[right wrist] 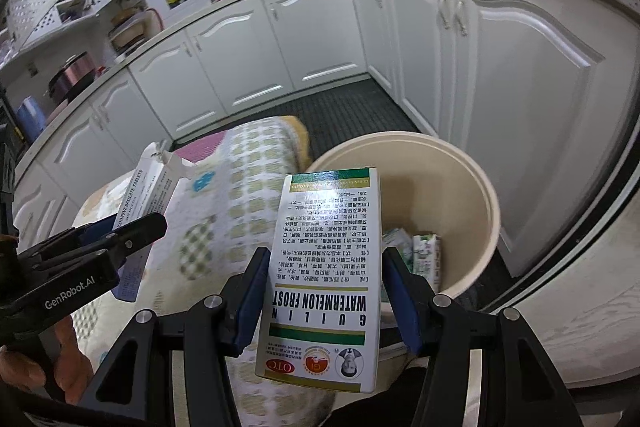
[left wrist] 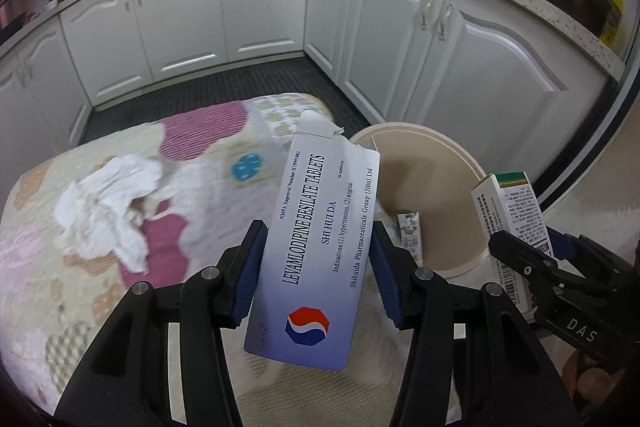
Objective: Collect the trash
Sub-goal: 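Carry the tablet box with the left tool while the right tool carries the Watermelon Frost box, then open both tools over the bucket to drop the two medicine boxes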
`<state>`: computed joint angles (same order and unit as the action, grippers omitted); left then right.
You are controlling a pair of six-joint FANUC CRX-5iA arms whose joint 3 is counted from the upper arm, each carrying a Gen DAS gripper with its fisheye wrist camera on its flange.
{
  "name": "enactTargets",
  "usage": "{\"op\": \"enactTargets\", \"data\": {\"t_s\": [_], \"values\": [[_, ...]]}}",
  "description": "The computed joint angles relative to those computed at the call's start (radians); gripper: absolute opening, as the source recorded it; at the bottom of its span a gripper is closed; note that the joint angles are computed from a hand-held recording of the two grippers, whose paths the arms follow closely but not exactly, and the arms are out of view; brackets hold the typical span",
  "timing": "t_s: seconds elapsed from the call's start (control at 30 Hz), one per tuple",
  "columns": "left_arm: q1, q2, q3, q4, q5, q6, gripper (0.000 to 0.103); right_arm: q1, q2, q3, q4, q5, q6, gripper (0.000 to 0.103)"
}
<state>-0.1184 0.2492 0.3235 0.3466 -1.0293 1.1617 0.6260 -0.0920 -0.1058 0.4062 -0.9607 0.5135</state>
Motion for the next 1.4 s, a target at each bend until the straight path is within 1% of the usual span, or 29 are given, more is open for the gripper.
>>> {"op": "enactTargets", "data": {"t_s": [0.3,0.57,0.77,0.93,1.17,1.4], "values": [[-0.069,0.087,0.106,-0.033,-0.036,0.026,0.049,-0.062,0.005,-0.009,-0.026,0.003,0.025,0.055],[-0.106,0.158,0.186,-0.046,-0.074,0.047,0.049,-0.101,0.022,-0.004,-0.051,0.000,0.045,0.055],[-0.124,0.198,0.231,-0.056,-0.094,0.065,0.049,-0.119,0.039,0.001,-0.063,0.001,0.057,0.055],[-0.135,0.246,0.291,-0.075,-0.133,0.091,0.049,-0.142,0.056,0.003,-0.082,0.017,0.067,0.055],[-0.143,0.297,0.347,-0.070,-0.170,0.111,0.050,-0.174,0.090,0.028,-0.116,0.021,0.094,0.055],[-0.155,0.313,0.363,-0.078,-0.165,0.118,0.050,-0.197,0.109,0.042,-0.139,0.025,0.113,0.055]]}}
